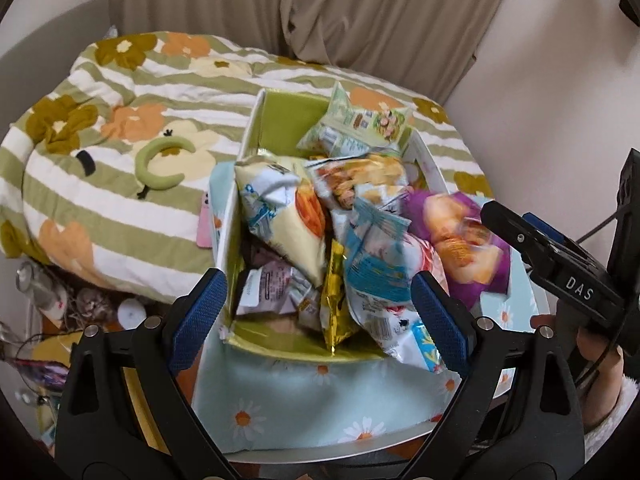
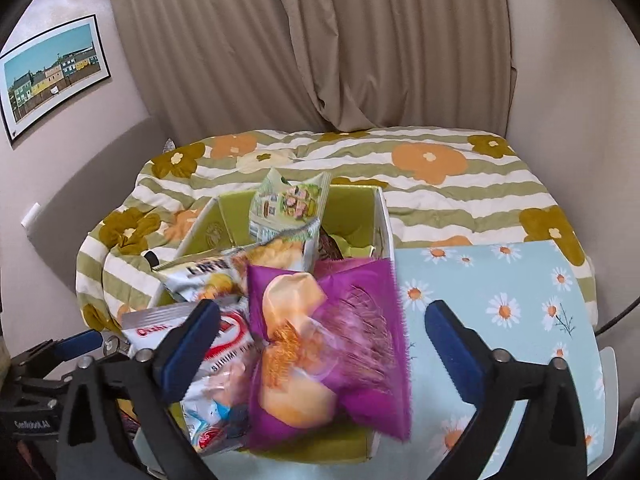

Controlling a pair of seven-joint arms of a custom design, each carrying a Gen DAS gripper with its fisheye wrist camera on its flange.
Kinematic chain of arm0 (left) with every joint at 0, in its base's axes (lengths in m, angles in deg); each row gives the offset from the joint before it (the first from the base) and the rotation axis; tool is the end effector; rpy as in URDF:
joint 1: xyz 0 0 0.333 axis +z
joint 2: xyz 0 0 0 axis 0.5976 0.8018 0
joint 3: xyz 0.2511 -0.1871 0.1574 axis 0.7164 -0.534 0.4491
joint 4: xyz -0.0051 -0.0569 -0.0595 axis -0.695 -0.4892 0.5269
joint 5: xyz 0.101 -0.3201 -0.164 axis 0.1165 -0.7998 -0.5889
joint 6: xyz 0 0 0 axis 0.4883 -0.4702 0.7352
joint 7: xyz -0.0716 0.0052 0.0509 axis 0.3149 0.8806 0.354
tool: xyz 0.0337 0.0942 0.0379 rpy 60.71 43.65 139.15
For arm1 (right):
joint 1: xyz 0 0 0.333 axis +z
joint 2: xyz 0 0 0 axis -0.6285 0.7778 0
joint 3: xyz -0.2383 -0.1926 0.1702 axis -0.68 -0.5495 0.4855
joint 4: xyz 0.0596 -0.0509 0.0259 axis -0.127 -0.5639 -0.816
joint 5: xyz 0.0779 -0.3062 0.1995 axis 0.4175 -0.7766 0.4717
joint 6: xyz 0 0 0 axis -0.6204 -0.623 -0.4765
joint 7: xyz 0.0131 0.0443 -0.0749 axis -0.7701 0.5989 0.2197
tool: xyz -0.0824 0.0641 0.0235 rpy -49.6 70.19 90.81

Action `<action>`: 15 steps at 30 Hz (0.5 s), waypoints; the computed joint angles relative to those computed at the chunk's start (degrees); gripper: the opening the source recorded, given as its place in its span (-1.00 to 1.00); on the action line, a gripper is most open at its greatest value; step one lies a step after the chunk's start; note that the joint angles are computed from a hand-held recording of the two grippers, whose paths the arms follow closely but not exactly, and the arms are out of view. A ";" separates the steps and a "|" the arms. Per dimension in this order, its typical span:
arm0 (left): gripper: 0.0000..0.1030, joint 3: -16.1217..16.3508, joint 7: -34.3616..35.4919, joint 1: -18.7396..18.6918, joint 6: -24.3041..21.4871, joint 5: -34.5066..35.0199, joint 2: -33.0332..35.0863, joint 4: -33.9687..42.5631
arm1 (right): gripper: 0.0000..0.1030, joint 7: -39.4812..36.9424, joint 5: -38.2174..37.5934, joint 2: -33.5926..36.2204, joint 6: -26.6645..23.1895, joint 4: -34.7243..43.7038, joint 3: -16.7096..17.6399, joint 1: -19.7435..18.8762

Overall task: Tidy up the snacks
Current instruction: 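Lower the purple chip bag into the box and open the right tool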

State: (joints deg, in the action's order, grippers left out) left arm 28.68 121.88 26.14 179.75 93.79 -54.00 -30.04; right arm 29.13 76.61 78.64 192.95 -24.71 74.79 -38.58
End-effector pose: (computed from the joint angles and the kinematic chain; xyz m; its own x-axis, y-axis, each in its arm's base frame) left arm 0.6040 -0.1994 0.5499 0.2817 -0.9209 0.2695 -0.7361 -0.3876 -0.5550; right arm 0.6856 0.0553 0.5526 0.4742 -0.8638 -0.1703 -0.6560 -0.2177 -0.7227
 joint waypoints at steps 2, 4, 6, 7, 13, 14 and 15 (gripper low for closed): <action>0.80 -0.18 0.20 0.00 0.32 -0.53 0.00 -0.38 | 0.98 -0.56 -0.17 -0.28 0.39 -0.63 -0.05 -0.03; 0.80 -0.10 -0.69 -0.36 0.33 0.08 -0.38 -0.79 | 0.98 -1.11 -0.32 -0.63 0.64 -1.17 -0.08 -0.01; 0.80 -0.05 -2.02 -0.81 -0.09 1.26 -0.87 -0.92 | 0.98 -2.01 0.09 -1.29 1.37 -1.98 -0.03 -0.09; 0.80 -0.02 -3.12 -1.16 -0.57 2.29 -1.15 -0.83 | 0.98 -2.73 0.78 -1.59 1.26 -2.11 0.08 -0.37; 0.80 -0.72 -10.92 -3.05 -5.18 10.29 -3.42 0.69 | 0.98 -8.46 6.70 -4.76 -0.82 -3.48 -0.25 -1.72; 0.80 -1.06 -11.98 -3.29 -5.90 11.45 -3.77 0.96 | 0.98 -9.59 7.89 -5.56 -1.35 -3.84 -0.61 -2.02; 0.80 -1.48 -12.97 -3.63 -6.84 12.68 -4.13 1.37 | 0.98 -10.54 8.84 -6.37 -1.67 -4.37 -1.06 -2.17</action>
State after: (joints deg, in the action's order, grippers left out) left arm 27.20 108.91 22.51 172.91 106.48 -58.13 -28.67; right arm 18.58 85.45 72.26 191.28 -29.08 73.73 -40.75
